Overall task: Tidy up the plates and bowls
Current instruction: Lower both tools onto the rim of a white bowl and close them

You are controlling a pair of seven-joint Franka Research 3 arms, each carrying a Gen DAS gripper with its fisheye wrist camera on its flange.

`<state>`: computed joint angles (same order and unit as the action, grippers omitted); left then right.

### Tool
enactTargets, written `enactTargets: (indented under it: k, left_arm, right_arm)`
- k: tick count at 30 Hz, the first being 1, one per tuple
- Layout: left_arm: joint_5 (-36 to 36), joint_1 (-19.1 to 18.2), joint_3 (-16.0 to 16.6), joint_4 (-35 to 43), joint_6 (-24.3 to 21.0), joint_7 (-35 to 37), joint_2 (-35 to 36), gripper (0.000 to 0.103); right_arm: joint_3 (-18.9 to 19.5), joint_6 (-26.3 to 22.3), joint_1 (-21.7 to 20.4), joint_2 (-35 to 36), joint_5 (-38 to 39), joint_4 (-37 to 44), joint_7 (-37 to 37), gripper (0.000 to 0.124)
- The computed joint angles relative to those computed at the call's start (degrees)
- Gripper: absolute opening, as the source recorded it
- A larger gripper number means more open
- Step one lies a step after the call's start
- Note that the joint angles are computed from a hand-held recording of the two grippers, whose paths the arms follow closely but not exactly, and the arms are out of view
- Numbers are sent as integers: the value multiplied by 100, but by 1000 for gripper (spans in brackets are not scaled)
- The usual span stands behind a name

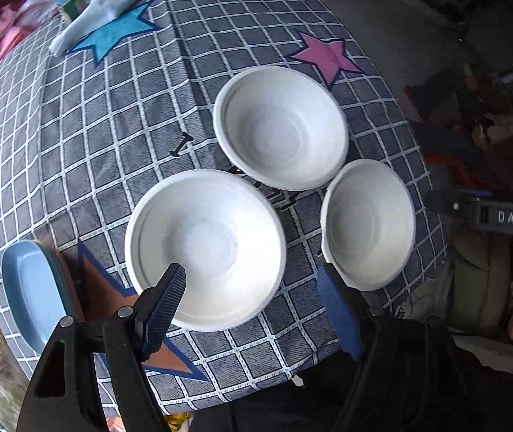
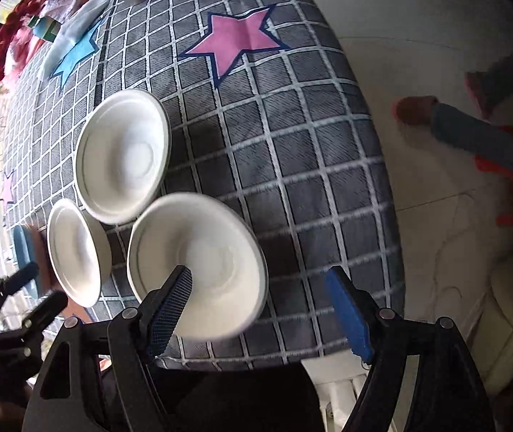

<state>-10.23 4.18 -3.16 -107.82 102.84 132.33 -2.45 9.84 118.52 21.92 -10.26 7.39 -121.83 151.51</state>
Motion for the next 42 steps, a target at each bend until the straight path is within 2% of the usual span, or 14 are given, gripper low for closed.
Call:
enactTargets:
  k: [5, 7, 10, 14, 17, 25, 30, 35, 42]
  left_arm:
    - [-85, -16, -27, 36, -346, 86, 50, 79]
    - [-141, -65, -61, -127, -334, 292, -94, 79]
    - [-189, -160, -87, -274, -294, 322, -207, 79]
    - [-226, -230, -115, -393, -267, -299, -217, 76]
    - [-300, -282, -111, -595, -242, -608, -342, 75]
    - [6, -423, -129, -1194, 271, -1506, -688, 70]
    - [88, -440, -46, -1312, 429, -1788, -858, 70]
    - [176, -551, -91, -1419, 562, -1883, -820, 70]
    - [-177, -579, -81, -1400, 442, -2206, -590, 69]
  right_arm:
    - [197, -465, 103, -97, -434, 143, 402, 78]
    - [231, -487, 136, -125, -585, 98, 435, 78]
    - [173, -302, 177, -85, -553, -31, 103, 78]
    - [123, -415, 198, 131, -738, 113, -580, 78]
    - [58, -220, 199, 131, -741, 45, -1143, 78]
    - [-57, 178, 133, 241, -457, -199, -2241, 78]
    - [-83, 436, 107, 348, -299, -256, -2578, 78]
    - [-50, 616, 139, 647, -369, -133, -2596, 78]
    - [-95, 481, 192, 638, -393, -57, -2747, 78]
